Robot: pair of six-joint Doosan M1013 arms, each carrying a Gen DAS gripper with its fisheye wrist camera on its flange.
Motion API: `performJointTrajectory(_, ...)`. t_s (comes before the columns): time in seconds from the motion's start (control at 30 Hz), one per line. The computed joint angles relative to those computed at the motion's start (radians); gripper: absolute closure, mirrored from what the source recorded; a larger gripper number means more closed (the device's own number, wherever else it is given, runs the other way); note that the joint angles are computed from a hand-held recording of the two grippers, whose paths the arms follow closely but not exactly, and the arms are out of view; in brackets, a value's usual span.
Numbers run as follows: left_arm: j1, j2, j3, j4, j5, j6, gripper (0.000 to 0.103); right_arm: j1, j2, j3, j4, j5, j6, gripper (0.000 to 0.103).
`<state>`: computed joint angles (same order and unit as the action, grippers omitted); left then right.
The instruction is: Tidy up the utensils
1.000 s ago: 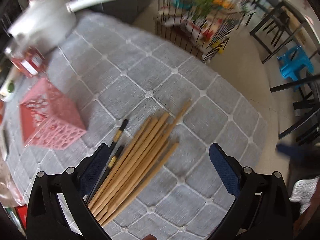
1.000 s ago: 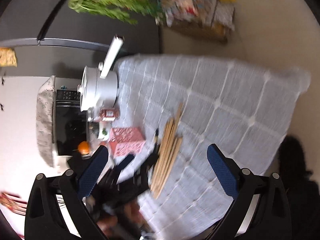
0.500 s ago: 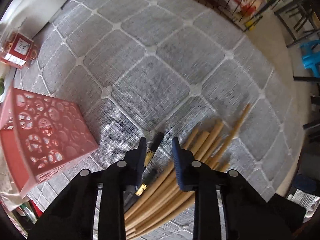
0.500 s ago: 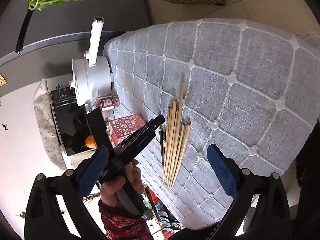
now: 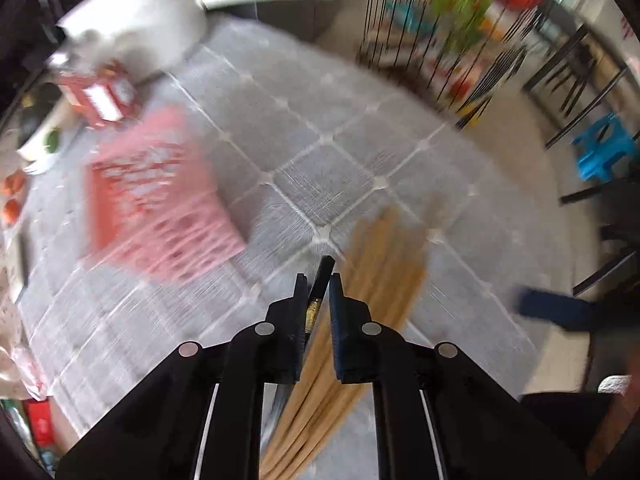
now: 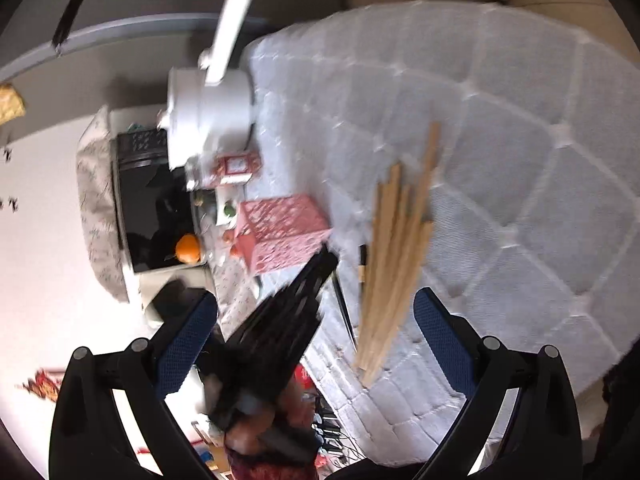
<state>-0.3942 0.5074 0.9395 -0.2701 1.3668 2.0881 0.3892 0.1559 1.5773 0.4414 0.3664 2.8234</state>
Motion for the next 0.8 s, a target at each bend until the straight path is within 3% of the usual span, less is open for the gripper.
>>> performJointTrajectory(0.07, 0.038, -0.056, 0.054, -0.072, -0.034, 0.029, 0.095, -0.002, 0.037, -0.050, 0.074, 0.043, -0.141, 0.019)
performJointTrajectory(0.13, 0.076, -0.101, 0.090, -0.135, -0.056, 0.051, 0.096, -0.005, 0.076, -0.103, 0.144, 0.098, -0.271, 0.040)
performJointTrajectory(0.17, 0.095, -0.126, 0.116, -0.166, -0.075, 0.065, 0.096, -0.004, 0.103, -0.138, 0.172, 0.133, -0.334, 0.044)
performJointTrajectory(0.23, 0.128, -0.165, 0.153, -0.222, -0.101, 0.084, 0.097, 0.002, 0.156, -0.208, 0.177, 0.215, -0.380, 0.059)
performJointTrajectory(0.3, 0.160, -0.195, 0.185, -0.272, -0.132, 0.105, 0.097, 0.012, 0.191, -0.259, 0.133, 0.282, -0.364, 0.067)
performJointTrajectory(0.5, 0.229, -0.222, 0.200, -0.384, -0.172, 0.142, 0.097, 0.040, 0.279, -0.432, -0.181, 0.518, -0.135, 0.069)
performJointTrajectory(0.53, 0.238, -0.224, 0.201, -0.397, -0.175, 0.145, 0.097, 0.045, 0.300, -0.477, -0.236, 0.588, -0.110, 0.069)
performJointTrajectory(0.63, 0.265, -0.228, 0.199, -0.425, -0.177, 0.146, 0.097, 0.051, 0.356, -0.586, -0.337, 0.780, -0.080, 0.069)
performJointTrajectory(0.8, 0.291, -0.223, 0.190, -0.453, -0.180, 0.132, 0.097, 0.062, 0.442, -0.709, -0.387, 0.972, -0.115, 0.074)
